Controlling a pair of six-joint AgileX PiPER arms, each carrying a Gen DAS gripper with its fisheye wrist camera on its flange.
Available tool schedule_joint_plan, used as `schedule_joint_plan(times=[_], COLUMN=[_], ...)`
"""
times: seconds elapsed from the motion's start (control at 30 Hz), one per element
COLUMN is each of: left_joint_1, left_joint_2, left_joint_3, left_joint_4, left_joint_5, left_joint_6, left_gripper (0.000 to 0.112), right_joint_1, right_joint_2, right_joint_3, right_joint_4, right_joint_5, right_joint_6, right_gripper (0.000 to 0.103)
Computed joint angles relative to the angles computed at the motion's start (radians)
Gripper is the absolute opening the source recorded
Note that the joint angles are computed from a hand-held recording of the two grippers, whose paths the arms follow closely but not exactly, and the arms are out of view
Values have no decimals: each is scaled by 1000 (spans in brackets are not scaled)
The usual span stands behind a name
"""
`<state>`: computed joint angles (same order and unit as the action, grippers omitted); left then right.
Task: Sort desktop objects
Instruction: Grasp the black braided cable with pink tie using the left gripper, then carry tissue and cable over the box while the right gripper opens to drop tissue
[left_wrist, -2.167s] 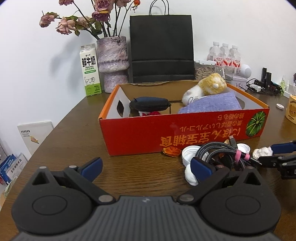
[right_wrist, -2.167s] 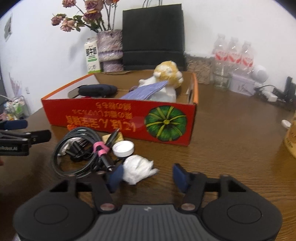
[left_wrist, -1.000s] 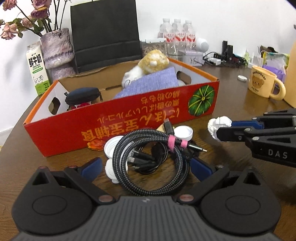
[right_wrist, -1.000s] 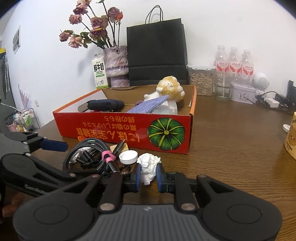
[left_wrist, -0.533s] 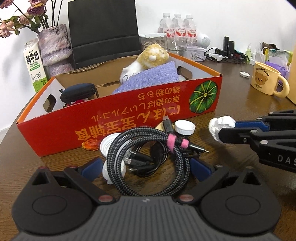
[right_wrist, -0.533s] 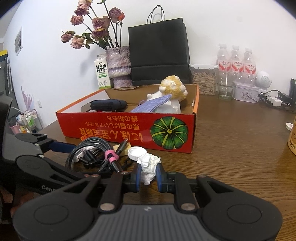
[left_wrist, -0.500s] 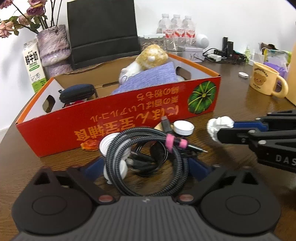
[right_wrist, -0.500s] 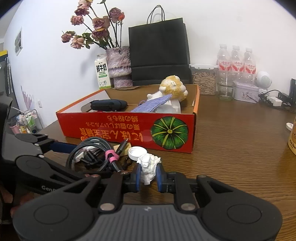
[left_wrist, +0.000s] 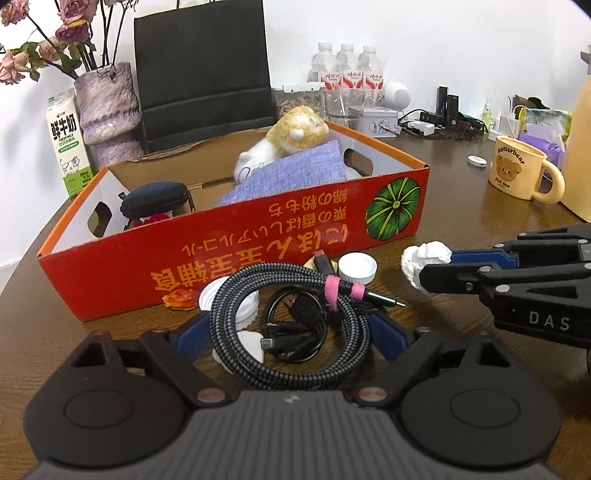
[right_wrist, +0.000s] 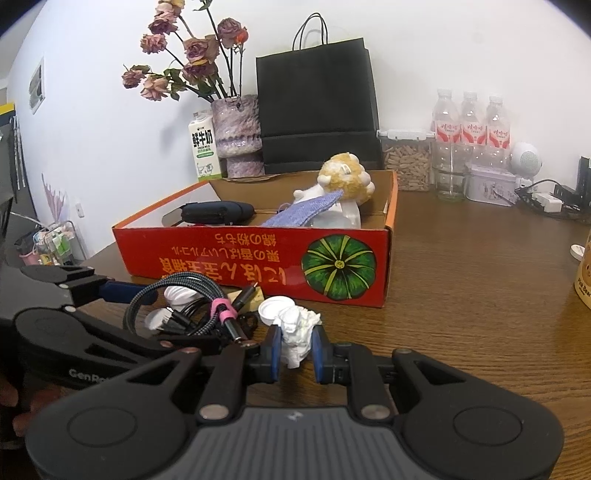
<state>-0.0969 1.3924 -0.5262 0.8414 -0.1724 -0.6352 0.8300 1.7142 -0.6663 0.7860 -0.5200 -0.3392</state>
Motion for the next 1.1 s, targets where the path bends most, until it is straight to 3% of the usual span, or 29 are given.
schedule_joint_plan(times=[0.4, 0.63, 0.83, 1.1], left_joint_1=[43, 102, 135, 177], left_joint_2=[-80, -171, -185, -93], left_joint_3=[37, 37, -29, -174], left_joint_4=[130, 283, 261, 214], left_joint_5=[-61, -125, -134, -132], left_joint_6=[-115, -272, -287, -291], left_gripper=[90, 90, 90, 90], right_joint_1=[25, 44, 31, -7], right_joint_2=[-37, -56, -57, 10], right_joint_3=[17, -20, -115, -298], right_joint_4=[21, 52, 97, 139], right_joint_5=[-54, -91, -73, -12], right_joint_6=[-17, -79, -188, -309], right_gripper=[16, 16, 16, 16])
